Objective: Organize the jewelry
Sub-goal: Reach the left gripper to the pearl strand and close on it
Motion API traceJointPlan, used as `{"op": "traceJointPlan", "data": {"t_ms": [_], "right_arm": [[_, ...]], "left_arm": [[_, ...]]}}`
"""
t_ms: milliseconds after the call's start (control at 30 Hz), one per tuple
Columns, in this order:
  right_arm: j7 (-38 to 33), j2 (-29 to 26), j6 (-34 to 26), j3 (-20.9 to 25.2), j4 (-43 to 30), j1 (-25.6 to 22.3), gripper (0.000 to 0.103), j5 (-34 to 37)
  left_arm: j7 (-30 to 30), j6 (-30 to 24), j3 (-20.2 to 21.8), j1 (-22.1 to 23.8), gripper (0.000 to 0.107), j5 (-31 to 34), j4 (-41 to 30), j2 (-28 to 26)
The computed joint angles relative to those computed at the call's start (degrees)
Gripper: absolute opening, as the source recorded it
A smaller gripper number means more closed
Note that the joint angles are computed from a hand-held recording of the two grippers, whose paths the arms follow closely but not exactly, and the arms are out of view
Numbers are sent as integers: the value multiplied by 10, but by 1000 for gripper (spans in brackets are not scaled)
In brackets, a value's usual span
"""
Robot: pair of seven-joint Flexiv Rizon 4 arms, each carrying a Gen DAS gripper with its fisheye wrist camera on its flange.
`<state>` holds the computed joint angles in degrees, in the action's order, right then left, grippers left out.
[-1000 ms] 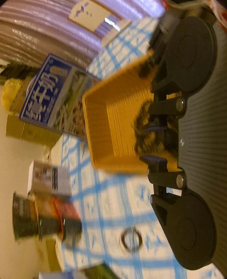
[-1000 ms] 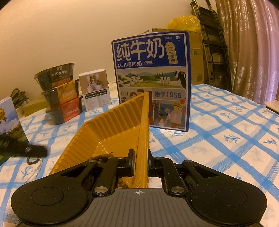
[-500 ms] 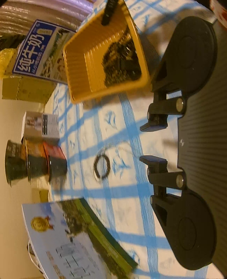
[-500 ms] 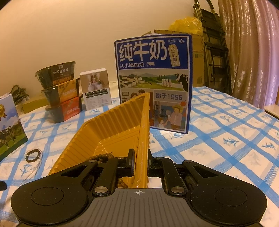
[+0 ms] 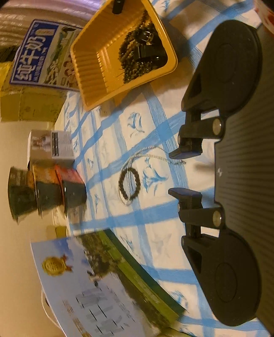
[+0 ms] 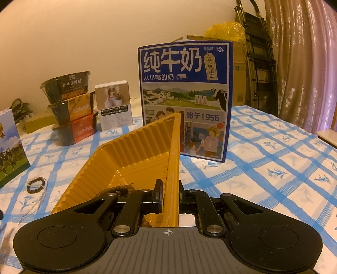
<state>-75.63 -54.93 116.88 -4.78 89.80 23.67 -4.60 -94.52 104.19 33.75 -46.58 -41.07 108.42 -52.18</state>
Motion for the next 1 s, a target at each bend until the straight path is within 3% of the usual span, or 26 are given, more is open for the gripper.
{"op": "traceJointPlan", "data": {"t_ms": [400, 700, 833, 1000], "right_arm": [[1, -1, -2, 3, -2, -4, 12, -3], [2, -3, -3, 3, -3, -5, 12, -3], [3, -4, -4, 3, -5, -5, 12, -4], [4, -4, -4, 3, -5, -6, 12, -5]], "left_arm": [[9, -38, -71, 116, 25, 83, -114, -34], [-36, -102, -90, 170, 25, 137, -195, -64], [-65, -104, -102, 187, 25, 157, -208, -67], [-90, -107, -109, 199, 7, 192, -210, -63]]}}
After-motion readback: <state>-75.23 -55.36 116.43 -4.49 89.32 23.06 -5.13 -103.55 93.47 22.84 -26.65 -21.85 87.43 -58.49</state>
